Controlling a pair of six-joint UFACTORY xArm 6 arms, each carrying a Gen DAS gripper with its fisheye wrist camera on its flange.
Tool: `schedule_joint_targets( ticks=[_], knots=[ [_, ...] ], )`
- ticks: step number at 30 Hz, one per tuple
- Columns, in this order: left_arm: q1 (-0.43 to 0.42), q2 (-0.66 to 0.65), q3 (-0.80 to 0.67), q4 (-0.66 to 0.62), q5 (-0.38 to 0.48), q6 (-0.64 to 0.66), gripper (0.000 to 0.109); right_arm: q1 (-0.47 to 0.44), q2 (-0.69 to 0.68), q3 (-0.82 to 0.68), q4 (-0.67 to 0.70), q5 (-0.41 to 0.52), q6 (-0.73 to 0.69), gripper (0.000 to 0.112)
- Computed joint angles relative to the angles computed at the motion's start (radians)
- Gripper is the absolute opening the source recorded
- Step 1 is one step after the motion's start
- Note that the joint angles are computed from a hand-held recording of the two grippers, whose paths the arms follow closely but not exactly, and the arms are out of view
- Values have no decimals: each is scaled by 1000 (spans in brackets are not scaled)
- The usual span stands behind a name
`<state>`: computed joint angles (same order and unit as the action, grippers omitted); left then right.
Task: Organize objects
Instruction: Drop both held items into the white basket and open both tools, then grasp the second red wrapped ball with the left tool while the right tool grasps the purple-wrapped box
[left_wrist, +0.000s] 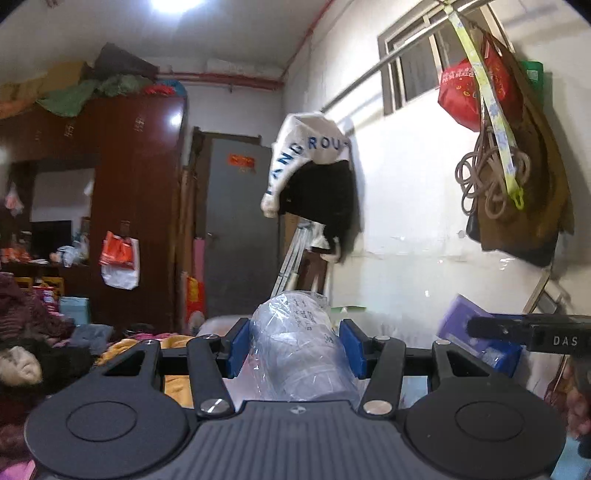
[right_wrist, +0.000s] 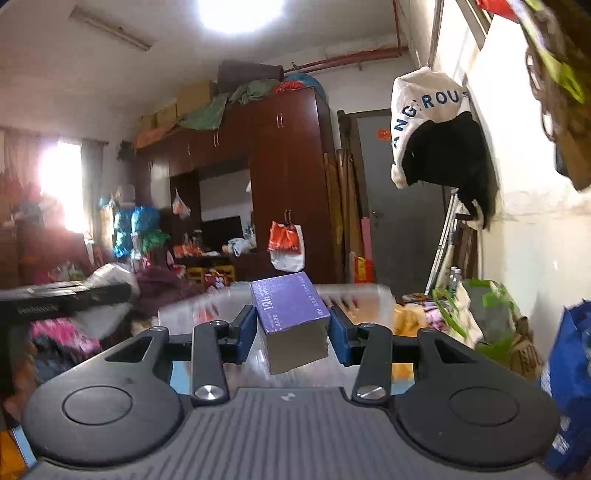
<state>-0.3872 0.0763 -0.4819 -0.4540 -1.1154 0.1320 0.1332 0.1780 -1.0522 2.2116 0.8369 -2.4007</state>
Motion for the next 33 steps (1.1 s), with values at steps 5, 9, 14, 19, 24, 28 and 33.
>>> schedule_joint_targets(
  ticks=[5,9,14,19,24,28,33],
  knots=[
    [35,62,-373,-281,453,304,56,136,212,-389,-252,-370,319,46],
    [84,146,-535,-381,659,386,56,179,305,-500,-307,-448,351,47],
    [91,200,-629,-544,702,481,77,198,294,-487,-100,-499,98,92],
    [76,94,-443,-328,575,320,77,139,138,-270,-84,-318,97,103],
    [-73,-44,-130,-333,376,278,91,60,39,-29,-105,-132,61,103],
    [-151,-29,50,-206,283,152,91,60,60,13,-64,-159,16,103],
    [-192,33,147,-74,178,21,91,76,102,-11,-88,-220,113,103]
  ],
)
